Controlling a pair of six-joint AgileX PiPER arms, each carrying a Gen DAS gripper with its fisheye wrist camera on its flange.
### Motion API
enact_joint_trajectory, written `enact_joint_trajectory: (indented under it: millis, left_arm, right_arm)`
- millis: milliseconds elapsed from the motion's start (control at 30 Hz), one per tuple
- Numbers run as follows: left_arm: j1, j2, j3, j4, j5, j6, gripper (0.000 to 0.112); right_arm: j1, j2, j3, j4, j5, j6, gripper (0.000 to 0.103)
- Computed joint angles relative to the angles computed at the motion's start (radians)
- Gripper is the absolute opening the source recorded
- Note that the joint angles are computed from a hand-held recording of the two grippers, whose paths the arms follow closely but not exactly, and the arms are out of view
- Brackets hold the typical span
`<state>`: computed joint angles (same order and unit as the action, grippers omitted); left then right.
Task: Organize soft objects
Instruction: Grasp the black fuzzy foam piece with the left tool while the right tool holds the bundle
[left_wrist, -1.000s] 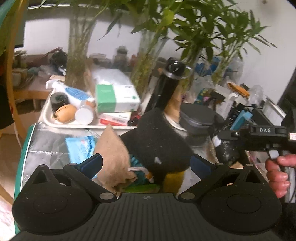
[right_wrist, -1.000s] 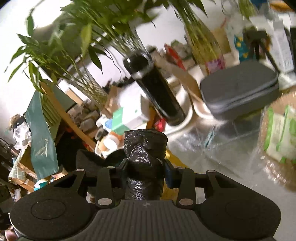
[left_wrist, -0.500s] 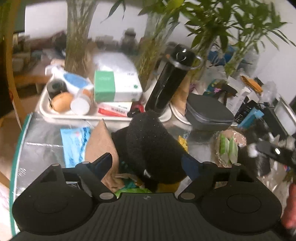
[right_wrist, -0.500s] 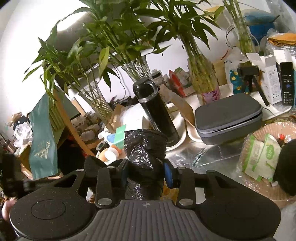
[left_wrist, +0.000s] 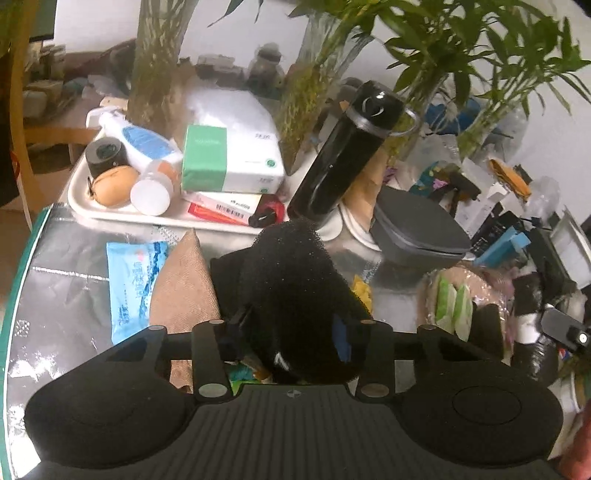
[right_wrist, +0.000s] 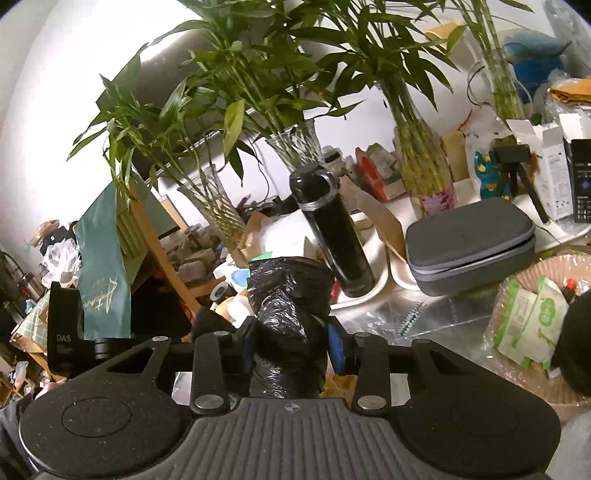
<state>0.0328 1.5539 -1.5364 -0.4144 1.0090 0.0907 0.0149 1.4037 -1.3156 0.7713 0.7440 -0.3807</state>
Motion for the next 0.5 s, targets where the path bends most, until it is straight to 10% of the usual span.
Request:
enact_joint_trajectory:
  millis: [500]
  left_arm:
    - [0.039,-0.177,0.022,-0.057,0.015,0.087,0.04]
  right_arm:
    - [0.043,-0.067,0.021,0.004,-0.005,-0.076,0.042]
